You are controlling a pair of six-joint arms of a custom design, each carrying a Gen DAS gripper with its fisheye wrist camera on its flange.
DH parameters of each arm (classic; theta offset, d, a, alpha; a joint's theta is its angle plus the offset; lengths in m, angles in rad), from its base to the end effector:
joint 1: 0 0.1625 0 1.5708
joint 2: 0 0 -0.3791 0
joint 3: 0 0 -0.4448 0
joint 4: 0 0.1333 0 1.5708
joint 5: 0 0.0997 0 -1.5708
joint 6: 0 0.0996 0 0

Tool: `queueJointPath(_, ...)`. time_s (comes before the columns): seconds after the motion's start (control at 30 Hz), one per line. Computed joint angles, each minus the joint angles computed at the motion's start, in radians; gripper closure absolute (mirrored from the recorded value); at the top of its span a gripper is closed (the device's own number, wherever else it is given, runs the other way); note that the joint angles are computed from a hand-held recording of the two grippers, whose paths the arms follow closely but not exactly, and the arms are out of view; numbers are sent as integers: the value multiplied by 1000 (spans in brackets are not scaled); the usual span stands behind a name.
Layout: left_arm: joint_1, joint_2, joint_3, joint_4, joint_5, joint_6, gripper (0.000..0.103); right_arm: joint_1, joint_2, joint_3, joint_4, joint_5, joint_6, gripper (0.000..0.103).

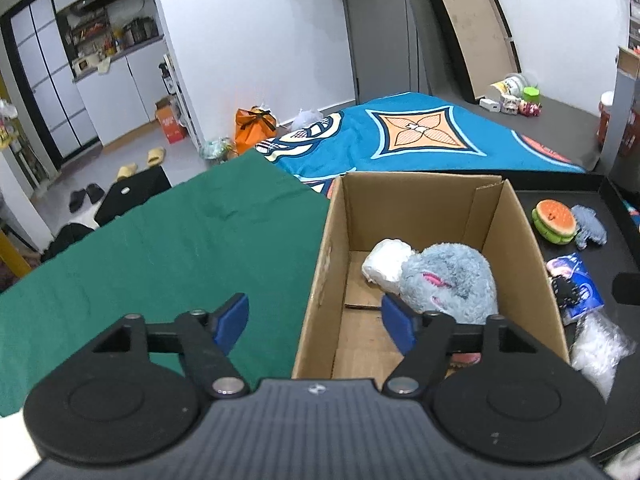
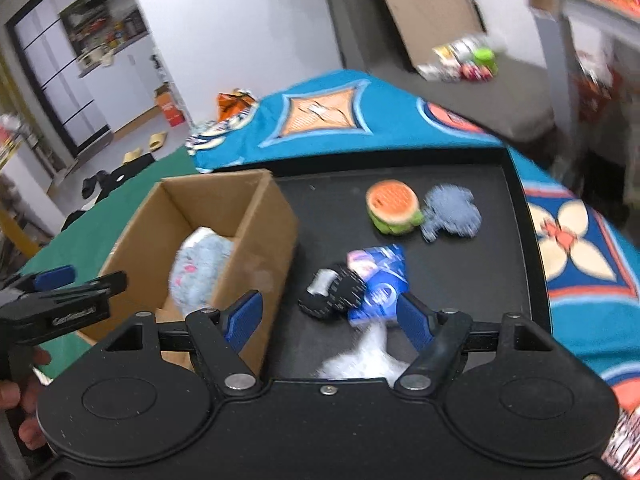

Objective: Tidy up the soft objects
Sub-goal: 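Move the right tool to the clear plastic bag and close on it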

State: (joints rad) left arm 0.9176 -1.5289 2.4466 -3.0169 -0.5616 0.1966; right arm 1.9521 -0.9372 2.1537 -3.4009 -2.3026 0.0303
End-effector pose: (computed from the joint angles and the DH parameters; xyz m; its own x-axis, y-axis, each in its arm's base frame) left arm -0.0697 -0.4491 0.1925 -0.5666 0.1190 -0.8154 0.6480 0.6756 -0.3517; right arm 0.2491 -0.4420 0.0477 -0.8426 0.1032 0.5286 -0.2788 0.7561 -0.5921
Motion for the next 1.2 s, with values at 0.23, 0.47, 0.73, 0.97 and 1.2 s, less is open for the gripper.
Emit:
queueJointPath(0.23, -13, 39, 1, -36, 29, 59, 21, -39, -21, 29, 46, 26, 60, 30)
queueJointPath(0.47, -40, 75, 12, -76, 74, 108, 21, -70, -6, 40, 66, 43, 82, 29)
queueJointPath(0.73, -65, 119, 15, -120, 118, 162, 21, -86, 25, 33, 56, 5, 36, 30)
queueJointPath(0.97, -72, 117, 18, -95, 137, 147, 21, -79, 12, 41, 96, 5, 15, 55)
queueJointPath(1.2, -77, 113, 19, -94, 140, 141, 21, -62, 6, 51, 55, 6, -5, 69)
